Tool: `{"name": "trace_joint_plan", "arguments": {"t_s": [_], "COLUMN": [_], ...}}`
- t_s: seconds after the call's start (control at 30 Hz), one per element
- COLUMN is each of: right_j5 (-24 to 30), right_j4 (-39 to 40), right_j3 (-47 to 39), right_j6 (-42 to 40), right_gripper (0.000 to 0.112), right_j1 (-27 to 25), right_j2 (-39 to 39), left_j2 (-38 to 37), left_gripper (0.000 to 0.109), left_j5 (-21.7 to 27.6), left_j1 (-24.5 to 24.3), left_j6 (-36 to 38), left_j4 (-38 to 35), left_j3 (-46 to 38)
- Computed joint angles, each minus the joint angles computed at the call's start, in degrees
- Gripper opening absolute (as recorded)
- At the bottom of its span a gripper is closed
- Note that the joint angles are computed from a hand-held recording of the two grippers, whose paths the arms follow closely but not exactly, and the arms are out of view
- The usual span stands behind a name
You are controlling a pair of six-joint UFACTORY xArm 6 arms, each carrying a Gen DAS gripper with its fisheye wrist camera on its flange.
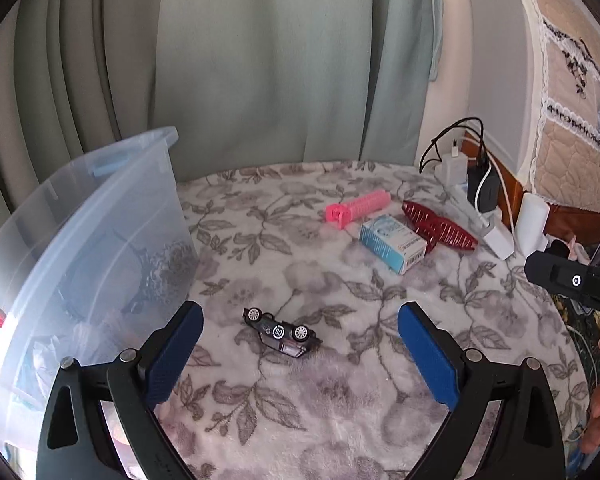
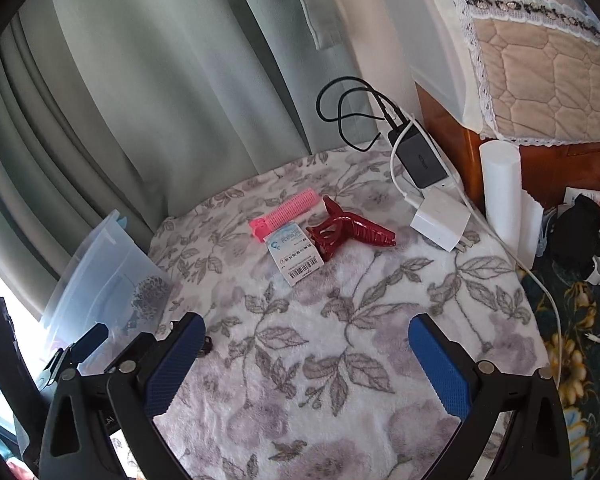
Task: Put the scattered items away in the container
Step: 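Move both open grippers back toward the toy car and medicine box, then grasp the black toy car with the left gripper while the right gripper grasps the medicine box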
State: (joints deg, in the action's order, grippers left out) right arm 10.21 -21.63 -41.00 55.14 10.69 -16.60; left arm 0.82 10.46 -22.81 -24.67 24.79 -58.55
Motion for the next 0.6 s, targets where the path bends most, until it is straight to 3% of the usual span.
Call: {"name": "trace_joint_plan", "arguments": {"t_s": [0.1, 0.23, 0.4, 0.6], "right_j5": [1.1, 1.9, 3.3, 4.3], "right_j4": [1.7, 5.4, 11.4, 23.9], "right_j3": [-1.7, -5.5, -13.3, -20.4], "right_j6": [-2.3, -8.0, -18.6, -33.4], "right_gripper": [0.103, 0.102, 0.098, 0.091], "right_j1": [-0.5, -0.7, 0.6, 1.6], "right_j2": [2.5, 7.0, 15.0, 22.8], "left_j2": [2.6, 6.6, 11.5, 15.2], "left_gripper": [0.098, 0.098, 0.098, 0.098], "left_j5": [0.4, 0.8, 3.7, 5.6], "left_j1": [0.2, 0.3, 0.3, 1.1], "left_j6": [-0.5, 2.4, 5.7, 6.2], "left_j4": [0.2, -6.2, -12.1, -15.3], "left_j3": [-1.5, -4.5, -8.9, -12.3]}}
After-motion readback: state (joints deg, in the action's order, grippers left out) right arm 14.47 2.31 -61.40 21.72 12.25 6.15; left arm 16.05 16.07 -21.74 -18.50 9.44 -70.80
